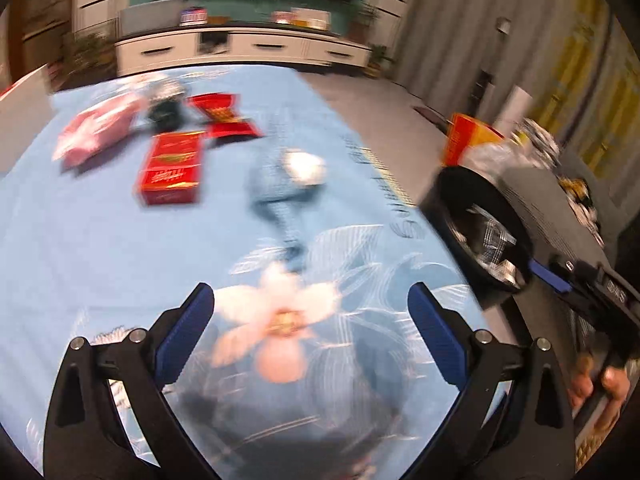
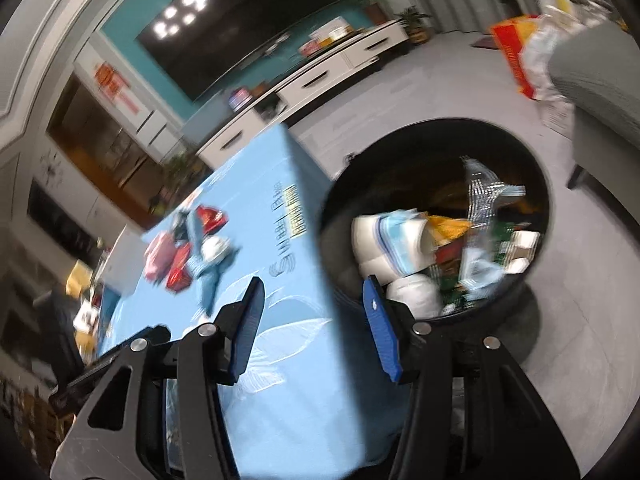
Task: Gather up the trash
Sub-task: 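Grasp the blue mesh bag with the left tool while the right tool grasps the white tissue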
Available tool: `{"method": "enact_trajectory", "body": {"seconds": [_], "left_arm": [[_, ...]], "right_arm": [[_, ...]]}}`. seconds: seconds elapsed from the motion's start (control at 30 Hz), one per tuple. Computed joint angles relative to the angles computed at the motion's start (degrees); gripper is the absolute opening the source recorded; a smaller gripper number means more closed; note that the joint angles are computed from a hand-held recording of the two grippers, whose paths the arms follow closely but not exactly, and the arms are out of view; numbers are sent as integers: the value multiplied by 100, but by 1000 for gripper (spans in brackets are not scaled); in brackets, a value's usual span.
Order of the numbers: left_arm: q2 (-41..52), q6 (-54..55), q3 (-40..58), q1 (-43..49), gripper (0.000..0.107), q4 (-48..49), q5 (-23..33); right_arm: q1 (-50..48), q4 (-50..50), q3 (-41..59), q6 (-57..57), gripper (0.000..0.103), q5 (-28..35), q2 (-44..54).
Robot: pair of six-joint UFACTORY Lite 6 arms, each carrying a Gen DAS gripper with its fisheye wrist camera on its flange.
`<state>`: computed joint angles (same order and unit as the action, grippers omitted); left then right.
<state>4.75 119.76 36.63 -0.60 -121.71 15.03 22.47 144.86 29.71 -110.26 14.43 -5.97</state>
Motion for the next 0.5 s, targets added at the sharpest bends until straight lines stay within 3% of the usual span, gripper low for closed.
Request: {"method": "enact_trajectory", "body": {"seconds": [0.27, 0.37, 0.5], "left_arm": [[26, -532, -190, 1142, 97, 914, 521], [206, -728, -25, 1297, 97, 1224, 750], [683, -470, 408, 1064, 97, 877, 779]], "right_arm": [[1010, -201, 1323, 316, 56, -290, 1333], [1080, -1248, 2060, 1339, 56, -317, 1993], [1030, -2199, 2899, 2232, 56, -273, 2715]]}}
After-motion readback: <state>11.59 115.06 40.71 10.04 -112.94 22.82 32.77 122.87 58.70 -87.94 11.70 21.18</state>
